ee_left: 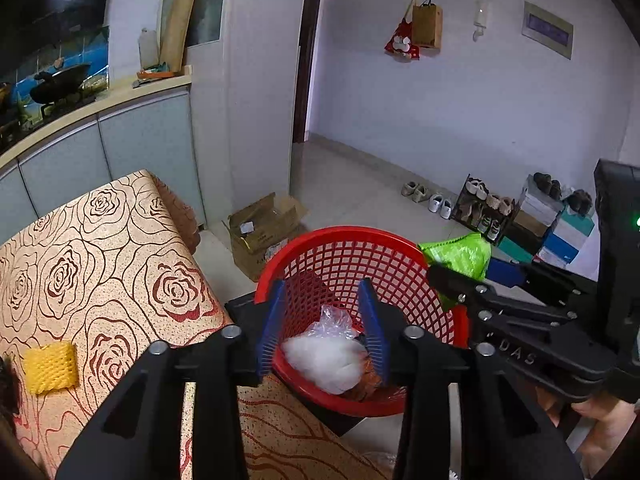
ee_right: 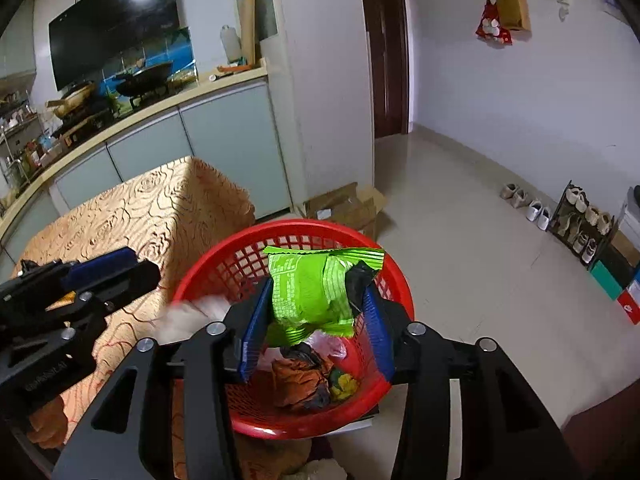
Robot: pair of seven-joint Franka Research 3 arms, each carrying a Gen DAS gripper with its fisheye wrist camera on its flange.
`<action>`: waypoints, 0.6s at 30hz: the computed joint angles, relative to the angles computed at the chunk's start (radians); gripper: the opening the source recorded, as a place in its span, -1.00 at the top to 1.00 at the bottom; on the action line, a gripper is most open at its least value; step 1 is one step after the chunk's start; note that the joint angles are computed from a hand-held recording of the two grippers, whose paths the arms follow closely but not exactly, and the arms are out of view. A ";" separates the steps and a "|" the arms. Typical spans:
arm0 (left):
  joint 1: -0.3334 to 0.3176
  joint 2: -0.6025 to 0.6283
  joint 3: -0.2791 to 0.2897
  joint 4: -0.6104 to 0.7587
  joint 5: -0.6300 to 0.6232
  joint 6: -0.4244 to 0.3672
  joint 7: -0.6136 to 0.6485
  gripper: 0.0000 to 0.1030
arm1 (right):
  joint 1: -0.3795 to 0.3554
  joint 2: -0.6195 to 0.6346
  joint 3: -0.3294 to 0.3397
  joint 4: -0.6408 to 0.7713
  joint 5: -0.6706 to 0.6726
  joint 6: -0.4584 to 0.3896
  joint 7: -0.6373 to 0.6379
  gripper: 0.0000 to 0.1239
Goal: Collect trash
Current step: 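Open the left tool over the basket while the right tool releases the green packet, then move both tools back over the remaining trash on the table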
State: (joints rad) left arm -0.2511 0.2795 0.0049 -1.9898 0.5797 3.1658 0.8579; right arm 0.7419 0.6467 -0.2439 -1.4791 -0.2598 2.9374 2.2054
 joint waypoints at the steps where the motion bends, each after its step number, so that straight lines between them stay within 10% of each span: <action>1: 0.006 0.000 -0.005 -0.001 -0.005 0.004 0.002 0.17 | -0.005 0.002 0.006 0.001 0.004 -0.002 -0.005 0.25; 18: -0.146 -0.070 0.213 -0.049 0.250 0.033 -0.295 -0.07 | 0.052 -0.045 -0.055 -0.082 -0.002 0.059 0.051 0.10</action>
